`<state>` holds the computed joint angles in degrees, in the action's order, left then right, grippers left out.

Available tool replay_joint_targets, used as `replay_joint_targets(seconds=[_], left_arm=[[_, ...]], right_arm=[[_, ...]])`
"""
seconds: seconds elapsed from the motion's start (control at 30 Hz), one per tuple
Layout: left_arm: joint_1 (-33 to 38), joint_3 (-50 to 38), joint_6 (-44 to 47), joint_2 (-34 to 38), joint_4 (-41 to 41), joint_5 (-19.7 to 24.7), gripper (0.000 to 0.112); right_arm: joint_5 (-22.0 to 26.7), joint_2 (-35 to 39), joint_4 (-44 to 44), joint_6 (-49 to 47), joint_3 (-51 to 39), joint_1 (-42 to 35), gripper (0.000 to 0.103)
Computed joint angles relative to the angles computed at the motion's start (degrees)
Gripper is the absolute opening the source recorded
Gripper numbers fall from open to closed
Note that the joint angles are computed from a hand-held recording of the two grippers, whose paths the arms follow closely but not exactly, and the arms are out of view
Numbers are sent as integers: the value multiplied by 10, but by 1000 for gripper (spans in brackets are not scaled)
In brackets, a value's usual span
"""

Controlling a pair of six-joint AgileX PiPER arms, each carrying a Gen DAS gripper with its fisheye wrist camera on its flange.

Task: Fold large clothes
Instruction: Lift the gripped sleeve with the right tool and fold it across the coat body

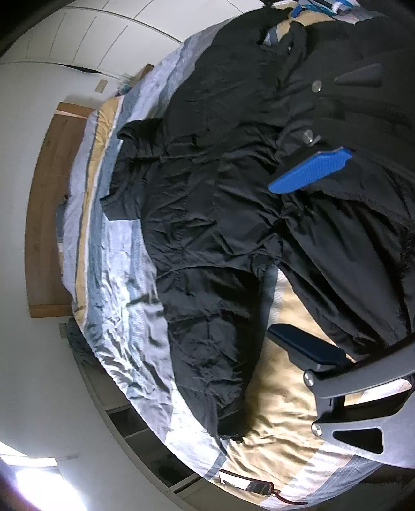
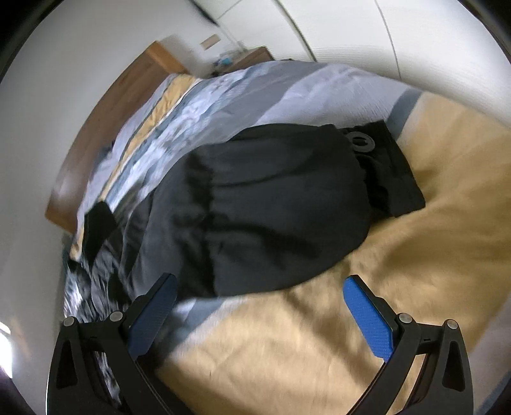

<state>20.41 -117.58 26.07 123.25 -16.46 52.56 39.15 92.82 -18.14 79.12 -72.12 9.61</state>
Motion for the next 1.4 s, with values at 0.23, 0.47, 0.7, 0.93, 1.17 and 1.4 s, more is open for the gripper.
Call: replay_joint_targets(seconds=[0.23,0.47,0.7,0.93,1.17,1.4], left_arm=[[-8,4,-10,18,26,-9,84],[-13,3,-27,31,48,-9,84],[-15,13,-15,23,44,-5,84],[-6,37,11,-6,12,-2,84],[22,39,29,-35,-28,21,84],[63,27,45,-58,-67,47,84]], right_arm=[[-145,-7,18,63,83,-78,93],[-243,-9,-76,203,125,-116,63],[-243,-6,-103,196,100,-115,20],[-123,1,-87,61,-42,-60,16],[-59,43,-49,-50,-206,20,15],[-7,113,1,-117,-347,93,15]])
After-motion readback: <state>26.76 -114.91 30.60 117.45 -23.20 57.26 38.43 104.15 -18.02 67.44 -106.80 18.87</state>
